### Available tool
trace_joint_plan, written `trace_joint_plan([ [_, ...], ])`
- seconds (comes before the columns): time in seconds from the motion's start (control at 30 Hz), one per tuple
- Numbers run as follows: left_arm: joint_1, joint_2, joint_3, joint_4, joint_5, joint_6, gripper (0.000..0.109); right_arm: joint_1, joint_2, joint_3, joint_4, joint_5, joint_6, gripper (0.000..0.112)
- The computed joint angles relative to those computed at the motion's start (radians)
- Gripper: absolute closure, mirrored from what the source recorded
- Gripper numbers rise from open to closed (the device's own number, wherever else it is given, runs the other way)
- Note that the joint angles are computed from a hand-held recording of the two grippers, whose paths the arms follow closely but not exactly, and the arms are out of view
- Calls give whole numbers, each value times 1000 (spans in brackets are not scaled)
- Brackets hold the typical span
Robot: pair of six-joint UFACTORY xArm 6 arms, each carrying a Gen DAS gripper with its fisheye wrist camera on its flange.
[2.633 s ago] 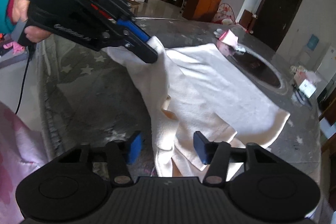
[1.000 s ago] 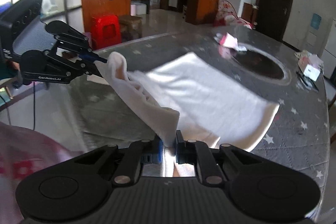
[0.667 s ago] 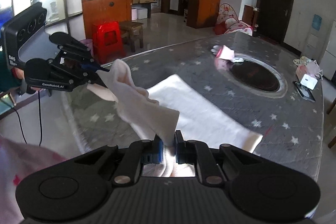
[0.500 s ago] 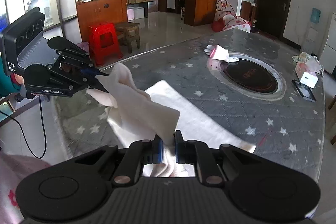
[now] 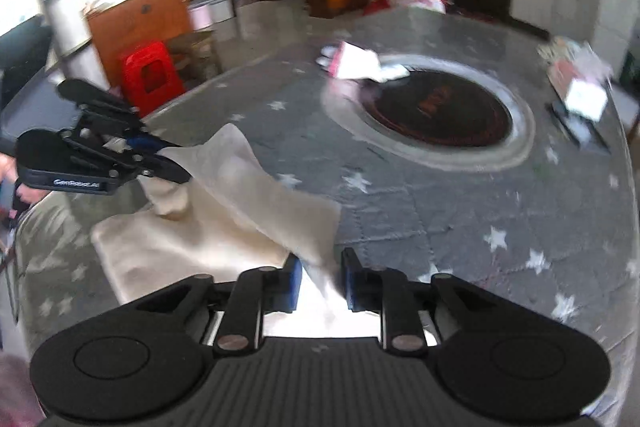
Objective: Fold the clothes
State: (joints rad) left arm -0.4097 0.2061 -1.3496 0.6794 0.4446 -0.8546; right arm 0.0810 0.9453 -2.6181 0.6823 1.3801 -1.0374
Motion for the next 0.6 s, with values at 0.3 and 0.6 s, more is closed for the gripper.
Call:
trace_joint_plan([
  [0.3, 43, -45, 50, 150, 63, -274, 75, -32, -73, 207, 61, -175, 60, 73],
  [0.6, -6, -185, 224, 117, -3, -375, 74, -81, -247, 496, 141, -253, 15, 76],
])
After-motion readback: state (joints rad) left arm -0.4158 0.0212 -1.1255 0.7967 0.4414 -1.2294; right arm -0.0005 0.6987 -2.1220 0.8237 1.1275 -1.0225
